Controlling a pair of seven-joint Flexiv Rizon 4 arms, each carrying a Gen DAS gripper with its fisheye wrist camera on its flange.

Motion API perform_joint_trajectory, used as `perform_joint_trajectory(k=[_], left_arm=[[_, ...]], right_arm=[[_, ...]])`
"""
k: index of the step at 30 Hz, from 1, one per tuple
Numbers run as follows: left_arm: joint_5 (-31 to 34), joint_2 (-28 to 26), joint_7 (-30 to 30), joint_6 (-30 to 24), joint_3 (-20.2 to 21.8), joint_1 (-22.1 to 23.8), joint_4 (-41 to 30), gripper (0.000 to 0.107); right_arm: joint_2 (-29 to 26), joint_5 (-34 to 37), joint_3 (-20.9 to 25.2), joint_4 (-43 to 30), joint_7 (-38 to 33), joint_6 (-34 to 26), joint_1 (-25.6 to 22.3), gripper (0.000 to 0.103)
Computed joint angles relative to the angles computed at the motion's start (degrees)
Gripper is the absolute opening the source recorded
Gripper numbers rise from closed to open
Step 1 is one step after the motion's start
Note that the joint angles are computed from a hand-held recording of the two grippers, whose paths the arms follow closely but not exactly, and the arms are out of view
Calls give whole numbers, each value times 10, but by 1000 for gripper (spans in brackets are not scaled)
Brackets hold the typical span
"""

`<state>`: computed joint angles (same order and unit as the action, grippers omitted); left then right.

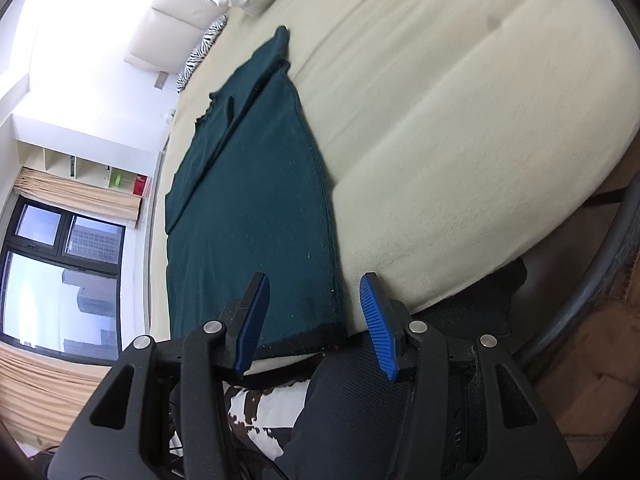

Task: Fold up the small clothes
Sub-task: 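Move both grippers to the sweater hem and grasp it, then lift the hem with both grippers and fold it over toward the collar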

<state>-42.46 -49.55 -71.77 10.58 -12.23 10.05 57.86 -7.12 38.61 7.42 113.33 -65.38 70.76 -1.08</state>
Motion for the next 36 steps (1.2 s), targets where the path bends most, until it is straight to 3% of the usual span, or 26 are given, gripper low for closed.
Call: perform_joint_trajectory(k=[13,17,23,36], left_arm=[[-3,6,16,6,0,2,9,7],[-4,9,22,10,0,2,13,7],[-7,13,30,17,-1,1,19,6],[-60,27,54,37,-20,12,35,6]], right_arm=[[1,51,-5,-29,-30,-72,-6,43],[-3,39,-7,-33,-28,-84,-2,26],[-3,22,-6,-26,-18,-68,2,8],[1,-53,-3,-9,31,12,20,6]])
